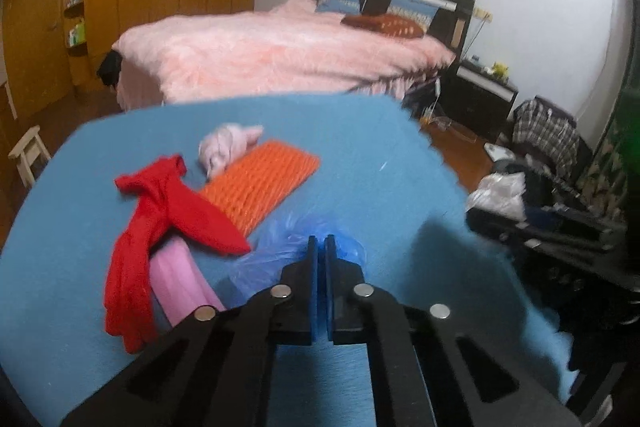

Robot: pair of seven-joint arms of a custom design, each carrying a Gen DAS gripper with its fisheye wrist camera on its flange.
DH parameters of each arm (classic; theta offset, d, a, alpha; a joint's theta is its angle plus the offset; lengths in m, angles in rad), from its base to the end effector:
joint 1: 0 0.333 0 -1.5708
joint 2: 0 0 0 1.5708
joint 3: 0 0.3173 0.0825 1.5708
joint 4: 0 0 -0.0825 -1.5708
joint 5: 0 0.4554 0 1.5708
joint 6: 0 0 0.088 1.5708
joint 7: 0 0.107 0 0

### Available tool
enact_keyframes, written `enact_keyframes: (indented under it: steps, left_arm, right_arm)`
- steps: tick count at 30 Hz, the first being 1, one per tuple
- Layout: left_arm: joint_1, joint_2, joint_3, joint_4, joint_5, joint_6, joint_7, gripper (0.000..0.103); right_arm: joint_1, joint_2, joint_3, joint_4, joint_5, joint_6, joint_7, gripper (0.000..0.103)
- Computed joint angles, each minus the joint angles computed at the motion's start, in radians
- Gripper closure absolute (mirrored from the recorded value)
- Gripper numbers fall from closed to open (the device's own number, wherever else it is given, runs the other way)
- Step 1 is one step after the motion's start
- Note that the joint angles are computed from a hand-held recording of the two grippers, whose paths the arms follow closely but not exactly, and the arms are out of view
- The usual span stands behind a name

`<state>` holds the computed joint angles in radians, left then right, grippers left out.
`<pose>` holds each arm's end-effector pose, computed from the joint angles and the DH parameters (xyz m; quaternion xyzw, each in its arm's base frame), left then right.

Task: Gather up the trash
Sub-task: 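Lift the blue bag and carry it with the tissue ball over the bin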

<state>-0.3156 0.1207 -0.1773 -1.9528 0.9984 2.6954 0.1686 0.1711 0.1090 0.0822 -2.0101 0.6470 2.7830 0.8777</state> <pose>0.5920 -0.3460 0.4438 -0.6820 0.5981 -0.3210 0.2722 0.6641 0.1427 0.4347 -0.7763 0.5097 -0.1495 0.3394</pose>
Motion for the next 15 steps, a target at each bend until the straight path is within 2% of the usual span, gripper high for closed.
enact_keyframes:
  steps: [6,15]
  left_arm:
    - [-0.014,-0.033,-0.015,0.003,0.099,0.022,-0.071,0.101]
    - [-0.029,-0.010,-0.036,0.022,0.026,0.049,-0.027,0.101]
  right_arm:
    - [-0.011,-0.044,-0.010,-0.017,0.073,-0.006,-0.044,0.063]
    - [-0.007,-0.120,-0.055,-0.073,0.078,-0.027,-0.067,0.063]
